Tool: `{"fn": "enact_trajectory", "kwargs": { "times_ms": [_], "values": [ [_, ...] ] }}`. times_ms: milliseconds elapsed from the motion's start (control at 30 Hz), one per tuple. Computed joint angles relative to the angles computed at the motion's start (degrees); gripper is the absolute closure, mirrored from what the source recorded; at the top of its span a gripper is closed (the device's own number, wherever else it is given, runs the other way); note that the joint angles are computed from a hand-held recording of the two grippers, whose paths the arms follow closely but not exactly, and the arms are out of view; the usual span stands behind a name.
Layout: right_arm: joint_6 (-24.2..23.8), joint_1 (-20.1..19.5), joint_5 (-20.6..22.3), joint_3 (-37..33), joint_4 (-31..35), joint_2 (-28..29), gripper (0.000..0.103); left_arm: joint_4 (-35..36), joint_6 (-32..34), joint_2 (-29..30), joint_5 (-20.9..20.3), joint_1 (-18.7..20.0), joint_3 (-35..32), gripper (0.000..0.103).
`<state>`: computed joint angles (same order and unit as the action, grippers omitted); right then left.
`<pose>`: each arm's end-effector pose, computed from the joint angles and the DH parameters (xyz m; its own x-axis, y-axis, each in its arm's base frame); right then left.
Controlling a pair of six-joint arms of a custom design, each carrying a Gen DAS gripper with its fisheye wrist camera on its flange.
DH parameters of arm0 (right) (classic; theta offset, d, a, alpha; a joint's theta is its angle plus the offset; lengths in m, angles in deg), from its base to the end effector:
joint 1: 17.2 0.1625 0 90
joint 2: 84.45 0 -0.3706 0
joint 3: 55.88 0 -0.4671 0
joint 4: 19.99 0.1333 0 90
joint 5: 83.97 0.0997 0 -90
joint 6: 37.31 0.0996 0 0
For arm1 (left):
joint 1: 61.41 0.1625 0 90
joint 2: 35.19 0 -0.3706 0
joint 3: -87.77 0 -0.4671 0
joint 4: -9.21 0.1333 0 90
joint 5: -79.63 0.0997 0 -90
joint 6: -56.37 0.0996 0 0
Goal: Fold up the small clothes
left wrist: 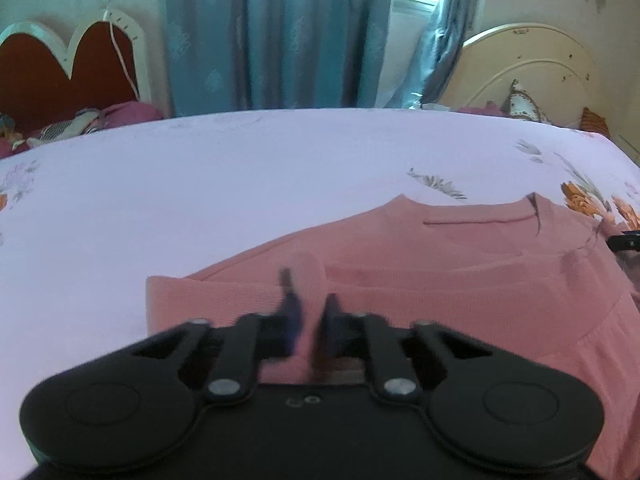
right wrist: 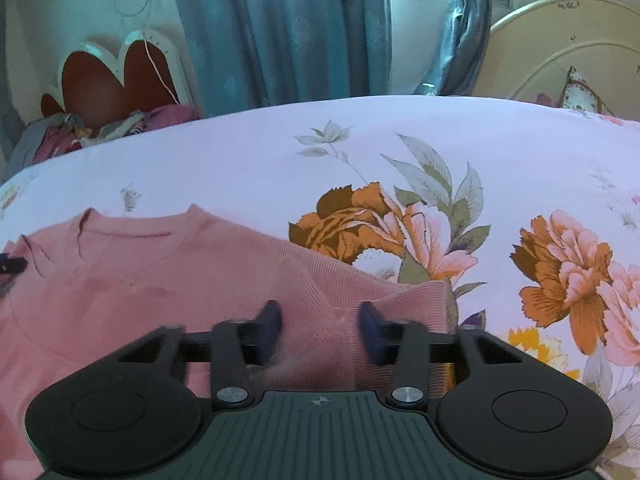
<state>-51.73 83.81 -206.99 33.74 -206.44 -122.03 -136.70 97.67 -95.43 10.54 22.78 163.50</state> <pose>0.2133 -0.6825 0.0303 -0.8337 0.0328 0.5513 -0.3552 0.7324 -0.5808 0.0900 -0.7835 0.3533 -0.6649 0.3980 -0.6321 0.6867 0.6585 -0.3078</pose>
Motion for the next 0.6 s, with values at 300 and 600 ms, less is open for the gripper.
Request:
{"fn": "enact_trajectory", "kwargs": {
  "times_ms": [300, 600],
  "values": [
    [-5.25, 1.39, 0.43, 1.52, -3.92, -0.87, 0.095, -8.18, 2.97, -3.26, -3.63, -0.54, 4.89, 0.098],
    [-7.14, 2.71, -1.17, -2.5, -18.92, 3.47, 0.096, -21.71, 0.59, -0.11, -4.35, -1.72, 3.39, 0.099]
  ]
}}
